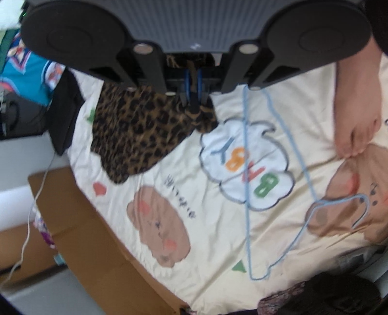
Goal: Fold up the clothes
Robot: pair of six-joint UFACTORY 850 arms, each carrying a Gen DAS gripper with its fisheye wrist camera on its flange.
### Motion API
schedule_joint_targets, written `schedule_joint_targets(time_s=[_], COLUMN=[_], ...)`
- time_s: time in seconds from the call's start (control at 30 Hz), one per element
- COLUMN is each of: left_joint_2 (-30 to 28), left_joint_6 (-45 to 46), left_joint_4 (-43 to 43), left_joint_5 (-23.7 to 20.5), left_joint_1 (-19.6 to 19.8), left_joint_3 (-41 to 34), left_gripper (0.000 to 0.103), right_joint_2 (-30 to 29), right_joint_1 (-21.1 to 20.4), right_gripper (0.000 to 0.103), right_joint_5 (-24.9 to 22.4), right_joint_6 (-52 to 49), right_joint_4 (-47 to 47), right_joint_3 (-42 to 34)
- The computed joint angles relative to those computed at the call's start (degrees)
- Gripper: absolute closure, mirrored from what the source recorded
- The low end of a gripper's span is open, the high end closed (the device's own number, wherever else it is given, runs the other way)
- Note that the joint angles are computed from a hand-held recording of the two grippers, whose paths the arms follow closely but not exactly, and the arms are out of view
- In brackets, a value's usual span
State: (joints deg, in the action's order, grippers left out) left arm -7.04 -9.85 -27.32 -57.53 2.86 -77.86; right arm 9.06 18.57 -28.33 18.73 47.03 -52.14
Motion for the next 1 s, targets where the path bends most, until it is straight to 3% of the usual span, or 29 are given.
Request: schedule_joint_targets(time_s=[0.27,0.7,1.0], left_joint_2=[-9.4,-23.7,-32.3], left_joint_6=[-2.1,-5.0,-6.1], left_joint_4=[-0.5,6.6,9.6], left_joint_5=[2.6,2.2,1.3], left_joint_1=[-1.4,-5.4,-7.2], left_joint_3=[-9.9,-25.7,-33.1], left_gripper=[0.097,0.097,0.097], right_joint_2=[-3.4,-15.4,-20.4], right_joint_1=[-2.2,-4.9,-5.5], right_gripper=[0.096,0.096,0.096], right_joint_5=[5.8,5.3,4.9], right_joint_6=[0.9,11.3,17.2], right_joint_4=[1.6,-10.6,-15.2], right_joint_3=[-1.9,-12.3,-13.9])
